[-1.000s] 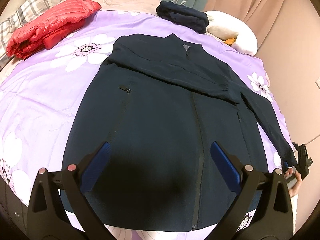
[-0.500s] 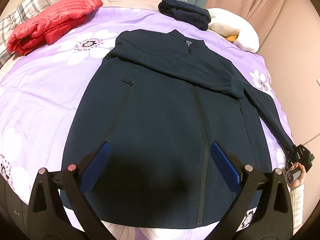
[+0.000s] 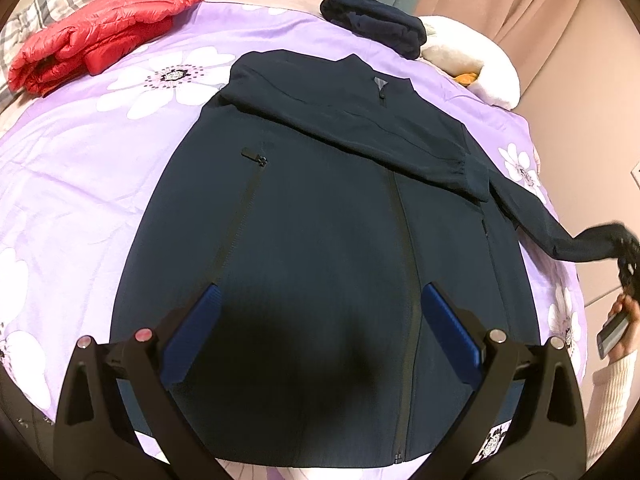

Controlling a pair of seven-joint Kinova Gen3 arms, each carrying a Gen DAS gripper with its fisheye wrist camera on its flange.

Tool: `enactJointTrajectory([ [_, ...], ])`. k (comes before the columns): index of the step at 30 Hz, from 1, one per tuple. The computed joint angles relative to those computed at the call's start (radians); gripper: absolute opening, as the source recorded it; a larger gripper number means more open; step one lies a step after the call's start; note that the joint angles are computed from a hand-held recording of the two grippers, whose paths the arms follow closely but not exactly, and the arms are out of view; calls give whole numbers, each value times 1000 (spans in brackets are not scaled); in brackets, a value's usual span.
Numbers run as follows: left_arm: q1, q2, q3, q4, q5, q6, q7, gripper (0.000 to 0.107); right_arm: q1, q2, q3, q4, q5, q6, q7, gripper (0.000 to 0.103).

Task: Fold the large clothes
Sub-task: 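Fold the held sleeve across the jacket body and open the right tool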

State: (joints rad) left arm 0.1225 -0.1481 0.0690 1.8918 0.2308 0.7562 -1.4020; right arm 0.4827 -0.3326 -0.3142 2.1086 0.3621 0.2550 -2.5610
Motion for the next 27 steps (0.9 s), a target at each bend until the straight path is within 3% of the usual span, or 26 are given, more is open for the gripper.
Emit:
enactJointTrajectory([
  [5,-7,-2,-26,8,34,-7,-38,101,14,86,-157,-143,192,117,-108,17],
  [9,-21,0,-46,17,66,-12,-72,101,47,184,-337,-269,355,242,-160,17],
  [13,-40,5,-70,29,111,-17,-120,101,-18,275,-416,-358,518,359,-227,16],
  [21,-90,29,-96,31,157,-20,-186,101,-380,516,-361,-627,756,682,-253,16],
  [25,-114,43,-102,28,172,-22,-203,101,-556,661,-341,-799,829,845,-143,16],
  [27,-124,48,-101,29,171,-25,-204,101,-628,753,-368,-885,883,926,-61,16],
])
